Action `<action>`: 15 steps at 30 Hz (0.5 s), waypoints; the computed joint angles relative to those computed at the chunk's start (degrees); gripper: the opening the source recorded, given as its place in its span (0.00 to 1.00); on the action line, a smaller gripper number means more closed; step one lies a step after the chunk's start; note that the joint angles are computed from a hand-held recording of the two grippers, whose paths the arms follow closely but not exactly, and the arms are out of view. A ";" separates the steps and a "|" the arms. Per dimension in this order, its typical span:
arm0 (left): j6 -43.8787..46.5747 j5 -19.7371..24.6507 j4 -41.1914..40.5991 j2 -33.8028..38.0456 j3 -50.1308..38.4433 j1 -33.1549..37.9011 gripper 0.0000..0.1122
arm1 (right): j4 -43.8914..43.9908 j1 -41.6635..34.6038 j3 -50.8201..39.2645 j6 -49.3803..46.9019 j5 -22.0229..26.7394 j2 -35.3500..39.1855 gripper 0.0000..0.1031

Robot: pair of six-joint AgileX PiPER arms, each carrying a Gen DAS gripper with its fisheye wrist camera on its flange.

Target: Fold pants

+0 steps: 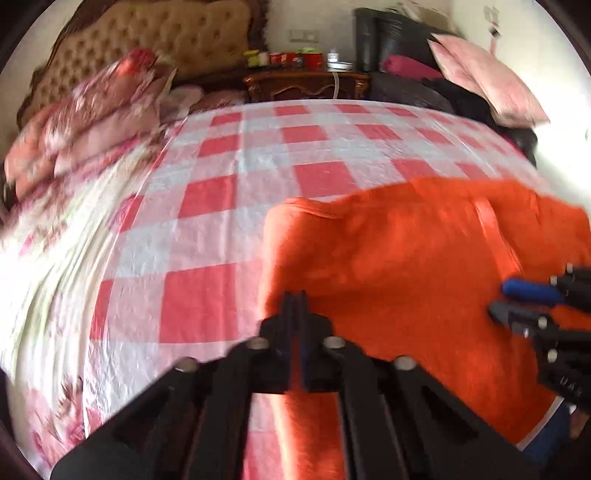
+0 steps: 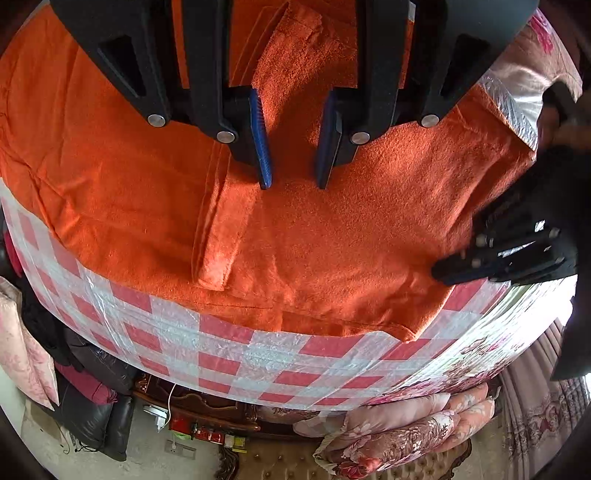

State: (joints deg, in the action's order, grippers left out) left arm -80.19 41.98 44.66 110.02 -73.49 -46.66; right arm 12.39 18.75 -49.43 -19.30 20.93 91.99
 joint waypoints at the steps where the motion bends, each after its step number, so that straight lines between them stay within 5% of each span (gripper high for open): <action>1: -0.18 1.18 0.26 0.15 -0.59 0.58 0.02 | 0.93 -0.25 0.11 -1.09 -0.12 0.01 0.25; 3: -0.92 3.82 1.77 0.39 -2.77 0.41 0.02 | 1.15 -0.25 0.37 -1.23 -0.52 -0.11 0.25; 6: 1.91 -3.23 -0.33 0.08 -3.87 3.02 0.05 | -1.13 0.28 0.10 1.13 -0.22 -0.09 0.25; 10: 11.11 -1.27 -8.40 5.76 -10.48 6.73 0.02 | 3.71 -1.09 -0.59 -3.94 1.29 0.23 0.25; 12: 10.64 -4.90 -9.88 5.49 -9.87 8.95 0.02 | 3.98 -1.10 -0.51 -4.15 1.24 0.20 0.25; 14: 9.96 -2.34 -9.19 5.45 -11.61 8.50 0.02 | 3.12 -0.85 -0.36 -3.26 1.09 0.09 0.25; 15: 7.94 -0.80 -7.18 4.77 -11.65 7.48 0.11 | 2.97 -0.85 -0.57 -2.95 1.37 0.16 0.25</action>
State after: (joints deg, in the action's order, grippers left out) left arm -72.25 41.18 37.48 114.79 -85.14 -39.18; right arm 15.35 17.91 -50.00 -22.25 22.30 92.15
